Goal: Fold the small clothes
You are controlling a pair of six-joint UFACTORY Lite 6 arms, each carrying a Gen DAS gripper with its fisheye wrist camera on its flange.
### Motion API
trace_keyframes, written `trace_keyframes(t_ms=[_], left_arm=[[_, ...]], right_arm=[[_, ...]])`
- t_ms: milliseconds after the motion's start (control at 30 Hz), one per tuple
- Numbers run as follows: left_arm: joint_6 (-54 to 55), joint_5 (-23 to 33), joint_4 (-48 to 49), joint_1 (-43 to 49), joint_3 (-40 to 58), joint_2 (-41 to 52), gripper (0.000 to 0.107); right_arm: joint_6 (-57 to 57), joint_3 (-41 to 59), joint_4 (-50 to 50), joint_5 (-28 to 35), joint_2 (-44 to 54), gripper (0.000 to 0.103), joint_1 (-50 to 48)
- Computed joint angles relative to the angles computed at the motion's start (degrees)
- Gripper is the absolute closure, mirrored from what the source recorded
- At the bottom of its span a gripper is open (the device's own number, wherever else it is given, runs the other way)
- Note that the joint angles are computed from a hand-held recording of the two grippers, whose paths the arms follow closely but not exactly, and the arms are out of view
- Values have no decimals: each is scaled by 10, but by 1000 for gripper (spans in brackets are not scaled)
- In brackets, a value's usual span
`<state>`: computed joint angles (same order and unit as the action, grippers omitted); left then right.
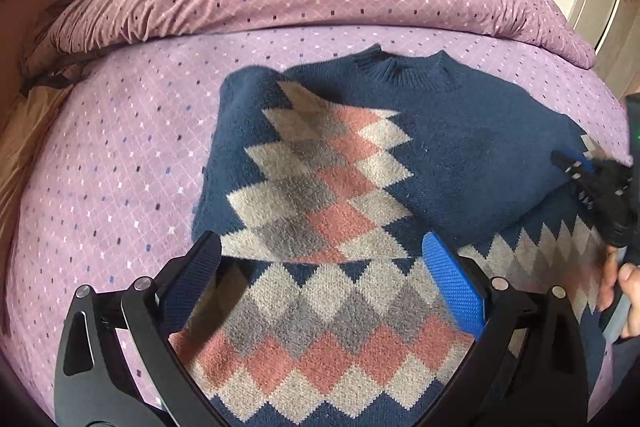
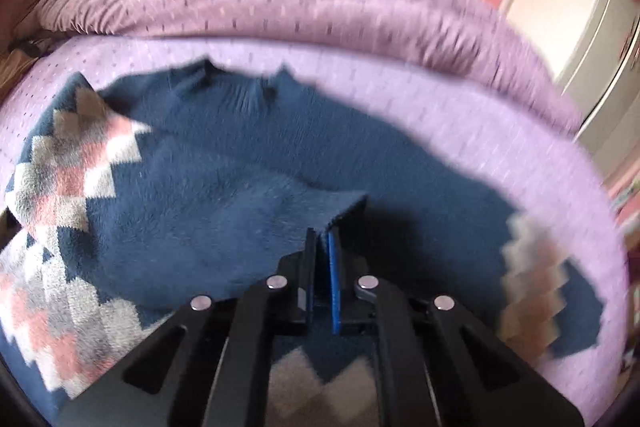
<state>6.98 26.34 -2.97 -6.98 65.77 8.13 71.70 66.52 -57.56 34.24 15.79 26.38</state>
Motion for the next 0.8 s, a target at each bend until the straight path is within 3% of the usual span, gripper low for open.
trace_keyframes(t_ms=[167,300,367,467,500,533,667,800], left_arm=[[-8,-3,8,-3,-2,-10,7],[-21,-5,15,-7,-10,-9,7],[-17,-6,16,-8,-18,-13,7],[-19,-8,30,-10,-30,-18,7],[-13,-5,27,-9,-30,-18,7],[-12,1,28,-9,-30,-19,7],[-2,32,17,-10,-22,-36,7],[3,73,5,-14,-5,-59,7]], right_arm=[[58,-50,-121,6,-46,98,-17],[10,-60,-73,-77,27,96,-84],[32,-71,-87,-85,49,95,-88],[36,-93,-72,-88,15,66,-91],[19,-102,-47,-95,-9,46,-96],[6,-108,-24,-92,-32,39,-94],[-55,-98,79,-53,-90,39,-59],[-62,-55,130,-43,-46,39,-34]])
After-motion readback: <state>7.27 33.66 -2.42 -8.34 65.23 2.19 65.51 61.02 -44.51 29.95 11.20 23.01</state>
